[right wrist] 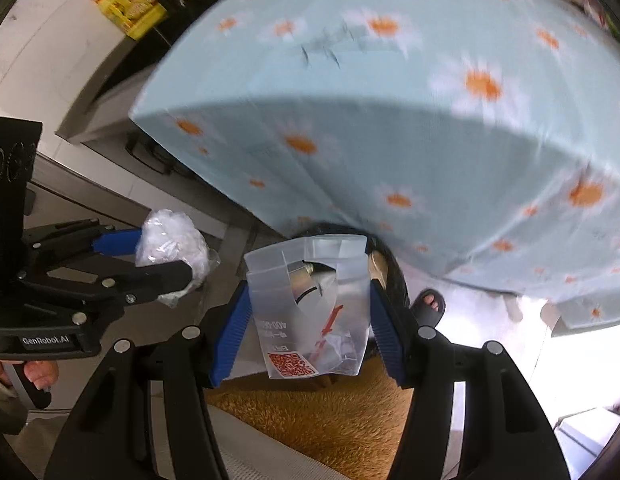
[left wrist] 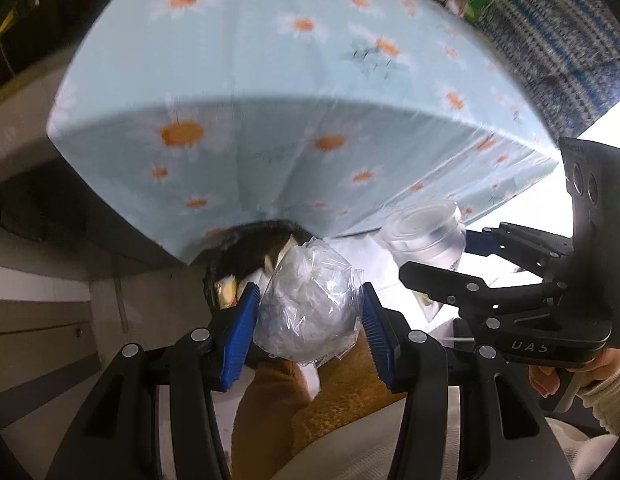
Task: Collect trash
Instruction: 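Carry both plastic bags down over the trash bin, then open both grippers to drop the plastic bags into the bin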
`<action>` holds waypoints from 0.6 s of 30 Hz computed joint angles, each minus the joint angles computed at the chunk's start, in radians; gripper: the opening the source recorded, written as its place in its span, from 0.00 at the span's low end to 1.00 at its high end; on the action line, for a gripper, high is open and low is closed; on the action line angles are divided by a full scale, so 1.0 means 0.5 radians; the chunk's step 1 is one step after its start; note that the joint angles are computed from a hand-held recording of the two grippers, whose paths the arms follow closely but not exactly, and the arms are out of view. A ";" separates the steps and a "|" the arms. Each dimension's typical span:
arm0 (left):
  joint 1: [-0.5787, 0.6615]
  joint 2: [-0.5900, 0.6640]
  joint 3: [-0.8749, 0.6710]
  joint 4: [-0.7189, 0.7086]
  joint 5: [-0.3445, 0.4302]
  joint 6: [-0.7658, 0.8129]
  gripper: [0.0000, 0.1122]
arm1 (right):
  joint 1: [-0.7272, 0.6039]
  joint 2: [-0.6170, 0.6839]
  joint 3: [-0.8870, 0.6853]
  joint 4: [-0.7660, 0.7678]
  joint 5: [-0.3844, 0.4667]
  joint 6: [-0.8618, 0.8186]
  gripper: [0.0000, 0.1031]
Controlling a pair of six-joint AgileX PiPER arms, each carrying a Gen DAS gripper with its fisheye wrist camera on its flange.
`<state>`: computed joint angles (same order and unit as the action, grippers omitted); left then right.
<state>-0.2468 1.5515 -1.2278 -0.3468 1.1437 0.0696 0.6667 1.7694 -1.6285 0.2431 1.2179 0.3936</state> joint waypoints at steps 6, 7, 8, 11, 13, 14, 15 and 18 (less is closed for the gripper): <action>0.030 0.151 0.055 -0.011 -0.043 0.004 0.44 | -0.055 0.030 0.258 0.182 -0.098 -0.076 0.57; 0.030 0.178 0.054 -0.012 -0.048 0.002 0.44 | -0.062 0.029 0.291 0.202 -0.111 -0.090 0.57; 0.026 0.214 0.050 0.001 -0.055 -0.004 0.44 | -0.068 0.043 0.313 0.231 -0.122 -0.110 0.57; 0.017 0.282 0.036 0.007 -0.063 -0.015 0.44 | -0.074 0.068 0.362 0.278 -0.153 -0.149 0.57; 0.008 0.328 0.020 0.019 -0.063 -0.017 0.44 | -0.075 0.104 0.368 0.311 -0.174 -0.159 0.57; -0.001 0.348 0.011 0.022 -0.063 -0.018 0.44 | -0.079 0.119 0.388 0.329 -0.185 -0.166 0.57; -0.009 0.372 0.001 0.033 -0.065 -0.006 0.44 | -0.084 0.140 0.395 0.351 -0.188 -0.175 0.57; -0.020 0.412 -0.011 0.051 -0.066 -0.006 0.44 | -0.088 0.155 0.451 0.411 -0.216 -0.214 0.57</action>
<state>-0.2568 1.7575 -1.2331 -0.3214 1.1104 0.0667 0.6227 1.8468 -1.4029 0.4485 1.1098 0.2866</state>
